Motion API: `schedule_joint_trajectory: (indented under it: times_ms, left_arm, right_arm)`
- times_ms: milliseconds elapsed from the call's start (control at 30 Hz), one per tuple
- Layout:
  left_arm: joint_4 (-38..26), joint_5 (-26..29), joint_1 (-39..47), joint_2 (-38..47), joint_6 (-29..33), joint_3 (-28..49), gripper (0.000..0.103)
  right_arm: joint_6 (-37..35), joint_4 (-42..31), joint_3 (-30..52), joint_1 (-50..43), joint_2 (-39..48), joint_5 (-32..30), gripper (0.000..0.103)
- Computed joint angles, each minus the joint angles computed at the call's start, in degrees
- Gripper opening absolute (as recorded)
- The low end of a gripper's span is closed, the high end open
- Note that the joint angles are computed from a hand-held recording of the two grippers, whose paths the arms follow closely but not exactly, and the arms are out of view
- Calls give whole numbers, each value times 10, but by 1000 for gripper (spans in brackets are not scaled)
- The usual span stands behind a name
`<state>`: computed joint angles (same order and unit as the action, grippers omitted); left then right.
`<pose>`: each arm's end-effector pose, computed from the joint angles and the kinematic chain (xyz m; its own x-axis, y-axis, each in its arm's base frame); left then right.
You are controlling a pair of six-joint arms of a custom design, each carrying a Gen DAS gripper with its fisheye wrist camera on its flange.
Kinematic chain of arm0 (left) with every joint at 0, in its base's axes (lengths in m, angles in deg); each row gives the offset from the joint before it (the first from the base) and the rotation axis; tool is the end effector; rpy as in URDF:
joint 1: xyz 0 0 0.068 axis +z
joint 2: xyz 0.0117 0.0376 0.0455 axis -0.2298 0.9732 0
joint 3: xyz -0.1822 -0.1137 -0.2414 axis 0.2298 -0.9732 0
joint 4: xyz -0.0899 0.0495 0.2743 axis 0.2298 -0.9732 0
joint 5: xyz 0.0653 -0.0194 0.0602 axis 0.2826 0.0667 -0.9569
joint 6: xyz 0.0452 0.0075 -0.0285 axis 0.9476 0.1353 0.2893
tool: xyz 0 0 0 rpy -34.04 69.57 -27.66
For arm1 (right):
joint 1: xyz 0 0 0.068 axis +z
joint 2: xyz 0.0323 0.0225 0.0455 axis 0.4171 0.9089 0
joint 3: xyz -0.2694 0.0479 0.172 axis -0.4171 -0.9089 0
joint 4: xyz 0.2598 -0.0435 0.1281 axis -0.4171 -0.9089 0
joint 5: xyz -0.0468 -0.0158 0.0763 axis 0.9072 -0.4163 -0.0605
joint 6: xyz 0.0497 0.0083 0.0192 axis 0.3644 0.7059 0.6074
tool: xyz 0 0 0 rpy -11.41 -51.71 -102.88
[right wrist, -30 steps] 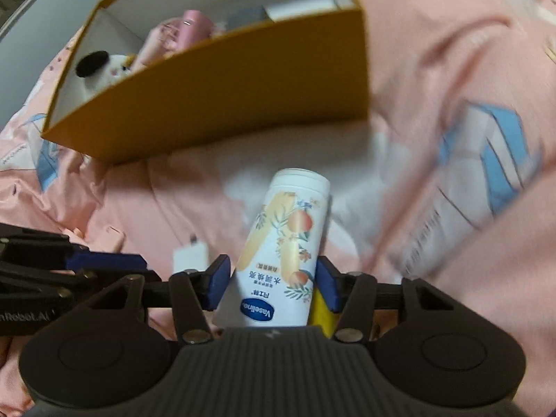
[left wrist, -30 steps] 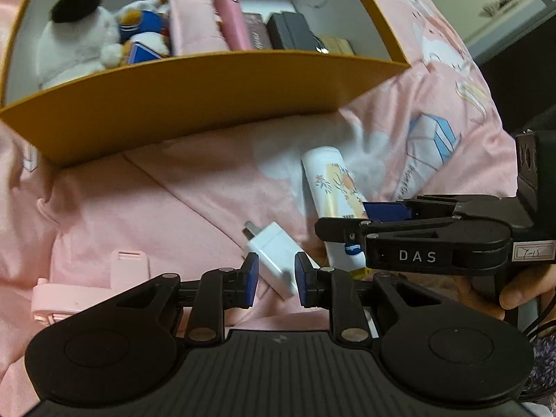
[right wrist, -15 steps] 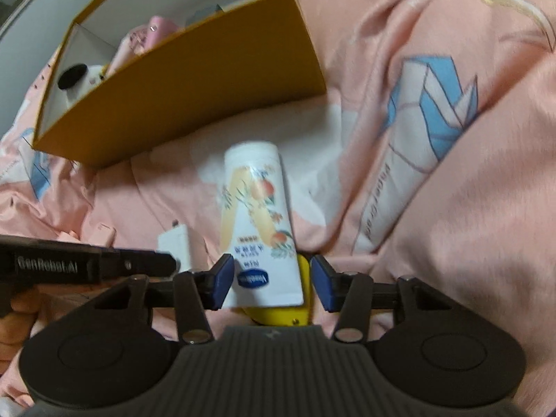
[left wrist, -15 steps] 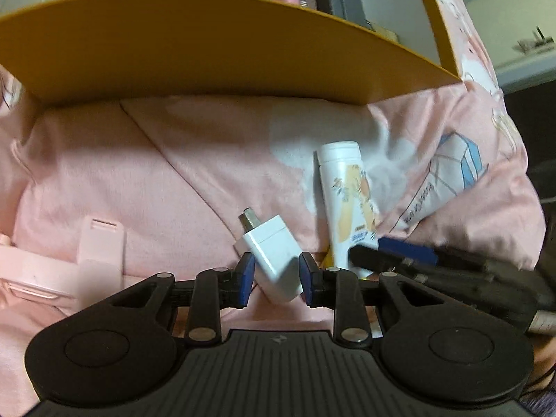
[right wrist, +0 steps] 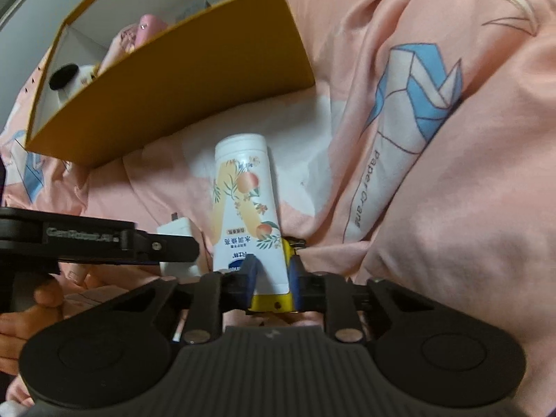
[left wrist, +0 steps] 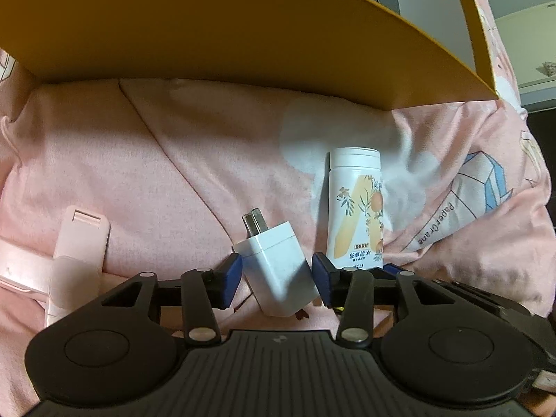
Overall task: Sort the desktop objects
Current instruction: 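Grasp the white charger with the left tool while the right tool grasps the lotion tube, then lift the white charger toward the box with the left tool while the right tool carries the tube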
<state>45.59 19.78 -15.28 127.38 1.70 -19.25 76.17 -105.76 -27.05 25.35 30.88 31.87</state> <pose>0.1763 -0.0210 0.1287 -0.9889 -0.1479 -0.0162 -0.1268 0.8949 -0.4279 0.1482 0.0144 0.1449 -0.9475 -0.1631 -0.2750 -0.2464 0.9205 0.3032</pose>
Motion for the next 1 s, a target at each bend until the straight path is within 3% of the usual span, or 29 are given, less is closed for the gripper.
schedule_joint_trajectory:
  times_ms: [67,167,267,333,400,433,500,800,1000]
  left_arm:
    - [5,-9,-10,9,-15,3,52]
    - [15,-23,-24,14,-30,2,52]
    - [12,-22,-20,0,-36,-6,49]
    - [-4,-24,-12,-18,-20,-9,45]
    - [-14,-20,3,-29,0,-13,43]
    - [-16,-14,13,-29,8,-14,42]
    - [-16,-14,12,-34,12,-16,42]
    - [-23,-43,-15,-114,15,-28,40]
    - [-12,-66,-14,-169,34,-31,40]
  right_arm:
    - [-17,-6,8,-15,11,-24,17]
    - [3,21,8,15,23,-2,23]
    - [6,37,14,25,74,-17,39]
    - [11,51,14,40,86,-15,39]
    - [6,60,10,48,82,-18,35]
    - [4,64,5,49,75,-18,21]
    - [-4,53,3,37,65,-38,14]
    - [-41,-35,50,-35,-80,-71,10]
    - [-48,-5,75,-49,-53,-68,10]
